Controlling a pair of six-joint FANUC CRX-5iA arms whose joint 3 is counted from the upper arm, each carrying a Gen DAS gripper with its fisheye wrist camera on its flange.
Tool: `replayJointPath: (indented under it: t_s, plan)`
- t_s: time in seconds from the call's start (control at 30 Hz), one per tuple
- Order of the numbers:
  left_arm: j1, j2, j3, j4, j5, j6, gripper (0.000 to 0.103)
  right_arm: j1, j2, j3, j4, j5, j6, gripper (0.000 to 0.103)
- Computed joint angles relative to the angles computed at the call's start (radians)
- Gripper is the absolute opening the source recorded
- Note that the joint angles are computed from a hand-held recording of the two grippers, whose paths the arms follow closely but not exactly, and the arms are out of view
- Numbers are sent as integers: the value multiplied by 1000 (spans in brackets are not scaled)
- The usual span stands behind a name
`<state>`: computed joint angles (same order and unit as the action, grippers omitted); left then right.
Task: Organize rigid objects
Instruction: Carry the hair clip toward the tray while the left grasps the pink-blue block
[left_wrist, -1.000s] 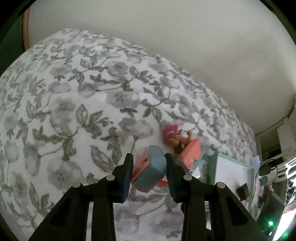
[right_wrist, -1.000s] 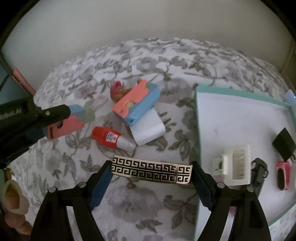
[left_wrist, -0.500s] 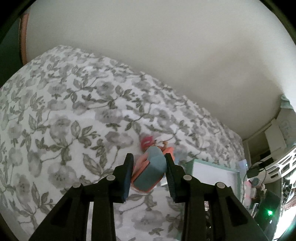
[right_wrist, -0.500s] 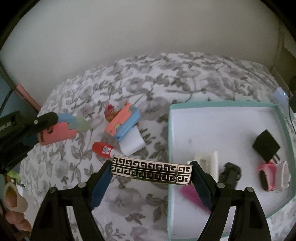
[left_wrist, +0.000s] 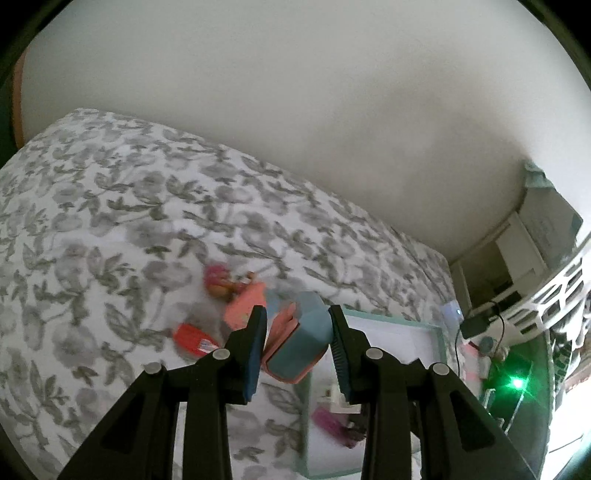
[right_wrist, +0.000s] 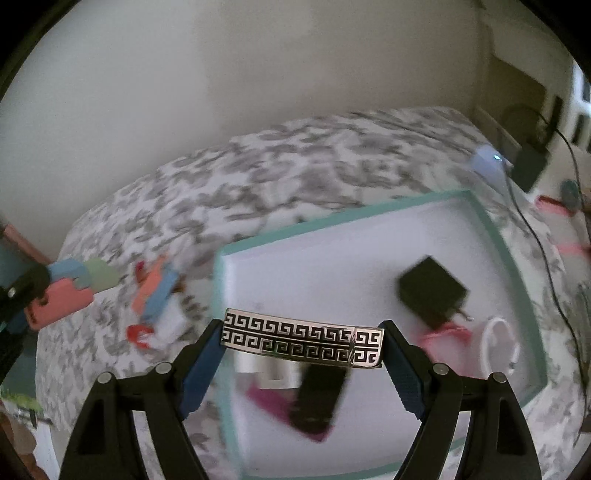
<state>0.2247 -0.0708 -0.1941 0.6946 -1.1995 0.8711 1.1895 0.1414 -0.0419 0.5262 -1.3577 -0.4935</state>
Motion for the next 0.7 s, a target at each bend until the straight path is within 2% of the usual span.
replayJointPath:
  t_s: [0.3, 0.7]
  plan:
    - [-96, -17, -41, -10, 23, 0, 35, 11, -102, -115, -58, 0, -119, 84]
    - [-210, -5, -65, -74, 73, 9, 35, 5, -124, -144, -104, 3, -126, 84]
